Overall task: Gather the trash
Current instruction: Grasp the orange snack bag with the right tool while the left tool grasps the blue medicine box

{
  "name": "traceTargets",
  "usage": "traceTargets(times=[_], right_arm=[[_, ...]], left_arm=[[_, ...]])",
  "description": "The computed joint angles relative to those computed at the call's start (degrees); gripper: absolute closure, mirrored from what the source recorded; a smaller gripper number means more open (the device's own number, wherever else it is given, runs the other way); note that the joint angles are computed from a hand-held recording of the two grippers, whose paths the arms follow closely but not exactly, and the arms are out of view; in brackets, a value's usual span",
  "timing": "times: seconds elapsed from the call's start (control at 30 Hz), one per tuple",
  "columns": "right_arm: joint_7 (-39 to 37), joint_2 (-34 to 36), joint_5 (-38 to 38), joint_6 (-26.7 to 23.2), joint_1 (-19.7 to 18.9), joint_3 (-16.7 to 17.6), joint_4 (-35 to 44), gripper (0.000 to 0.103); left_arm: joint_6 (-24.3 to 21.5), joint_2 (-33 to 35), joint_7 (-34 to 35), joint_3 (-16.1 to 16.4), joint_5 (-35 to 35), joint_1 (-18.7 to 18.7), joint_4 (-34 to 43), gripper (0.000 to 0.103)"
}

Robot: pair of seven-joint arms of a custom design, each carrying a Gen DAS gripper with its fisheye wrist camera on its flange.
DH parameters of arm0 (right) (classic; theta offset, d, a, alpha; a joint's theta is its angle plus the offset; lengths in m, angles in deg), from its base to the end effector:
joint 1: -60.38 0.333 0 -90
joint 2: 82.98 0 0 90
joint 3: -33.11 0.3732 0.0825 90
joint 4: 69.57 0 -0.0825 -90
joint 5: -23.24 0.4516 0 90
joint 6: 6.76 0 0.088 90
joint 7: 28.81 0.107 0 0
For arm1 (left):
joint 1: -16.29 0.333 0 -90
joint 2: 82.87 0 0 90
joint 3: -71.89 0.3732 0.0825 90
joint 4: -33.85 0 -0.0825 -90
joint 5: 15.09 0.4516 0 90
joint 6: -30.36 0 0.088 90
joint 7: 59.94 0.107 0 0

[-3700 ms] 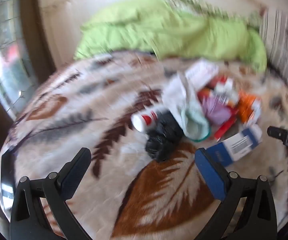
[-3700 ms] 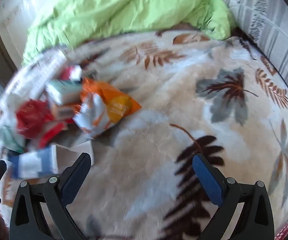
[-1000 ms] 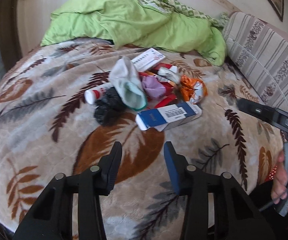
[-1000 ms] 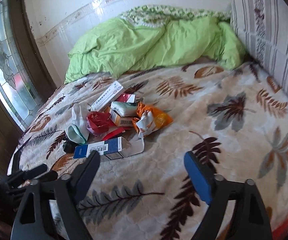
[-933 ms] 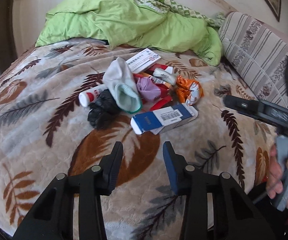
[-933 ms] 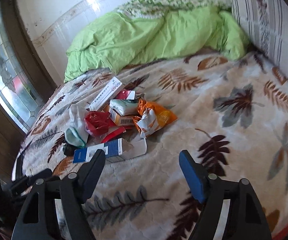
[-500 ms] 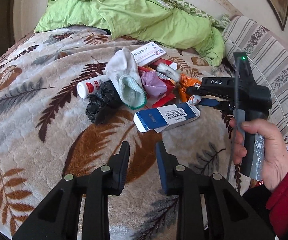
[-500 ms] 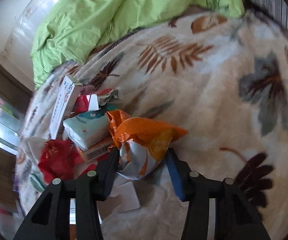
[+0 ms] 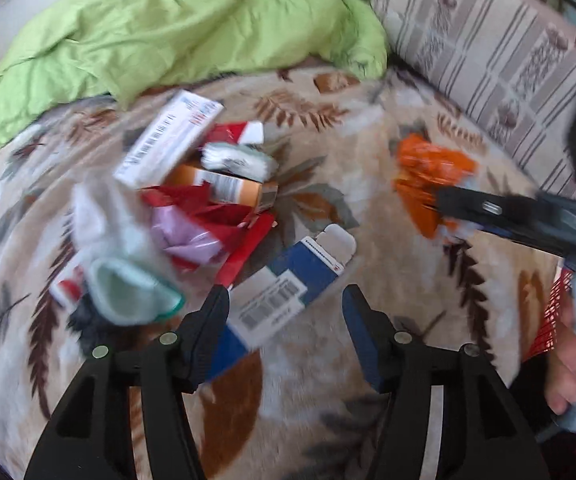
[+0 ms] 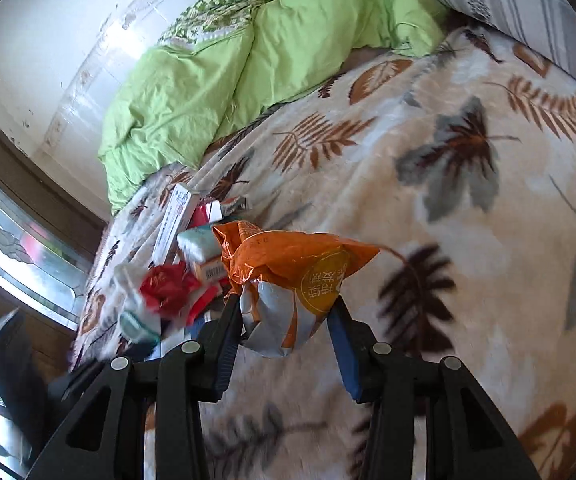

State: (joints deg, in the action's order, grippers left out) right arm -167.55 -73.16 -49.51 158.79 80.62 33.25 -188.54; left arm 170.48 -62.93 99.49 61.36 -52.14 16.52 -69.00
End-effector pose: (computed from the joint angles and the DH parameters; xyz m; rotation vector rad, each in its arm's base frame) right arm 0.5968 0.2813 0.4029 -0.8966 2.1468 -0.3720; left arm 0.7348 -0.1212 0.4087 -0.9098 2.7314 -0.8899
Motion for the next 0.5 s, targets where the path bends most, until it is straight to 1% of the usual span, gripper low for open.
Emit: traceTargets(times=[0.07, 0.13, 0.17, 0.23, 0.27, 0.3, 0.4, 0.47, 0.5], right_arm=[[1.4, -0.9, -0.9, -0.1, 0.2, 0.0, -1.0, 0.057], [2.7, -1.4, -2.2, -0.4, 0.0, 0.0, -1.4, 0.057], [2.5, -1.5, -2.2, -0.7, -0.1, 0.1, -1.6, 0.057], [3.2, -1.3, -2.8, -0.2, -0.4, 0.2, -1.6, 0.057], [3.6, -1.0, -3.1, 0.3, -0.6, 0.2, -1.3, 0.057], [3.7, -0.7, -3.1, 0.5, -0.7, 0.2, -1.0, 0.057], [3.1, -0.3, -3.3, 1.0, -0.6, 0.3, -0.5, 0.057], [0.8, -0.2, -2.0, 0.4, -0.5, 0.6, -0.3, 0.057], [0.3, -0.3, -1.8, 0.2, -0.4, 0.5, -0.4, 0.057]], left_arm=[[2.6, 0.9, -0.4, 0.0, 0.4, -0.7, 0.2, 0.045], [-0.4, 1.9, -4.0, 0.8, 2.5, -1.1, 1.6, 0.054], [-0.8, 1.7, -5.0, 0.8, 2.3, -0.9, 1.3, 0.054], [-2.0, 0.2, -2.5, -0.2, -0.4, 0.6, -0.5, 0.056], [-4.0, -0.3, -1.6, -0.4, -1.0, 1.2, -0.8, 0.058], [-4.3, -0.8, -1.0, -0.4, -1.4, 1.2, -1.4, 0.058], [0.3, -1.3, -0.2, -0.1, -1.3, -0.2, -3.1, 0.055], [1.2, -0.6, -1.8, 0.2, -0.4, -0.8, -2.8, 0.047], [1.1, -0.3, -2.3, 0.2, -0.2, -0.9, -2.6, 0.047]])
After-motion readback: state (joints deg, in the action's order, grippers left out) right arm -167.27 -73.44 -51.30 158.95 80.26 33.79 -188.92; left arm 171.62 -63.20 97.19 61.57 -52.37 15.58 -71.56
